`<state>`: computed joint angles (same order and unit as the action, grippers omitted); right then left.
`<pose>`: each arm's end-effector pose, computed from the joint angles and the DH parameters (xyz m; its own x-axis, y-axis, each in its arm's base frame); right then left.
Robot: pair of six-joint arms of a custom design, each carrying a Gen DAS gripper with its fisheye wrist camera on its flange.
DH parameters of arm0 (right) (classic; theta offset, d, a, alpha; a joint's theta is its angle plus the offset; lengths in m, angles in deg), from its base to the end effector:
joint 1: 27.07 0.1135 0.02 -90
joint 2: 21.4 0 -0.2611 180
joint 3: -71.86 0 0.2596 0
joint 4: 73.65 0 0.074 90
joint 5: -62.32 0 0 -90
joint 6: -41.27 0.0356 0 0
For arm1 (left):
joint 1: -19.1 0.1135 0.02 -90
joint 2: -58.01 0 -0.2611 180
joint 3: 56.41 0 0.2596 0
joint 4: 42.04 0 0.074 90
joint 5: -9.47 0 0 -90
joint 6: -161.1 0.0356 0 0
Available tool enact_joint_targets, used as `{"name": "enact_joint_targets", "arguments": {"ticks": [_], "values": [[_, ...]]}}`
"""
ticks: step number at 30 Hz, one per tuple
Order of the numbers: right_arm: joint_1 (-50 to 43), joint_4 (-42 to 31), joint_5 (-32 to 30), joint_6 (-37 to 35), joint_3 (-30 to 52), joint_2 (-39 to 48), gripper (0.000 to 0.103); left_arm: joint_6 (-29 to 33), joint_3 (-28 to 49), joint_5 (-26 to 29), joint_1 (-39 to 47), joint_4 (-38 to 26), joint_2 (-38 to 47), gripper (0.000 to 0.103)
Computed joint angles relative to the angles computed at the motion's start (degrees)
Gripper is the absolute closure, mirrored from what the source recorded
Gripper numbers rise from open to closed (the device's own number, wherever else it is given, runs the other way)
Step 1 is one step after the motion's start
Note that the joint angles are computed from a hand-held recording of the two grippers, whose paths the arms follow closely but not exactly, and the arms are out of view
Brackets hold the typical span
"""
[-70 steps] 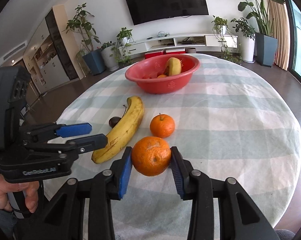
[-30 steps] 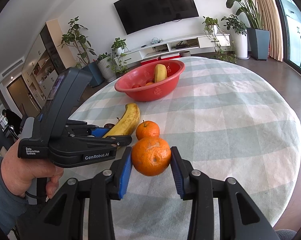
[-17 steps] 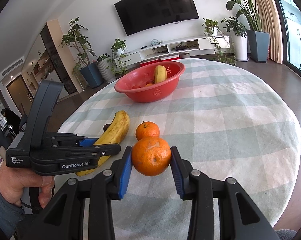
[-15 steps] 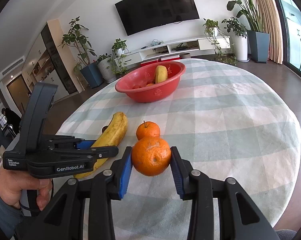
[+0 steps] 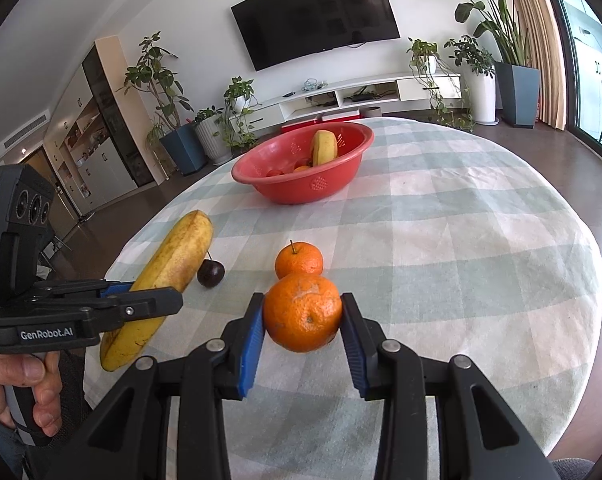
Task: Organize fruits
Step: 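Carry the banana and orange into the red bowl and open both tools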
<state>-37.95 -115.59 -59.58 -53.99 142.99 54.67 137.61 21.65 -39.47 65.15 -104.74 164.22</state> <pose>0.2854 -0.0357 0.2685 -0.6960 0.0545 -0.7160 -0.2594 0.9107 0.3214 0.2391 0.2144 0.1409 -0.7807 0.1866 -0.5964 0.4174 0.8660 -0.2754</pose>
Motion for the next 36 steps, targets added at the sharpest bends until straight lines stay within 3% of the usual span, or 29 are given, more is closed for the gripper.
{"name": "enact_joint_targets", "arguments": {"ticks": [3, 9, 17, 25, 31, 36], "values": [[0.13, 0.02, 0.35, 0.03, -0.08, 0.0, 0.064, 2.52, 2.94, 2.26, 1.4, -5.57, 0.39, 0.072], [0.2, 0.14, 0.46, 0.29, -0.09, -0.07, 0.064, 4.27, 6.46, 4.48, 2.65, -10.41, -0.56, 0.072], [-0.36, -2.56, -0.11, -0.04, 6.15, 0.84, 0.064, 0.17, 15.06, 6.83, 0.61, -11.97, 1.33, 0.072], [-0.67, -6.37, 0.63, -1.12, 27.83, 12.04, 0.064, -11.17, 27.05, 7.85, -7.54, -8.36, 4.7, 0.072], [5.45, -10.1, 5.44, -5.18, 44.97, 24.99, 0.064, -21.14, 36.77, 2.8, -15.61, -2.89, 12.54, 0.072], [9.0, -16.9, 8.31, -7.98, 60.64, 38.17, 0.064, -25.26, 44.3, -0.69, -20.02, -1.74, 20.0, 0.072]]}}
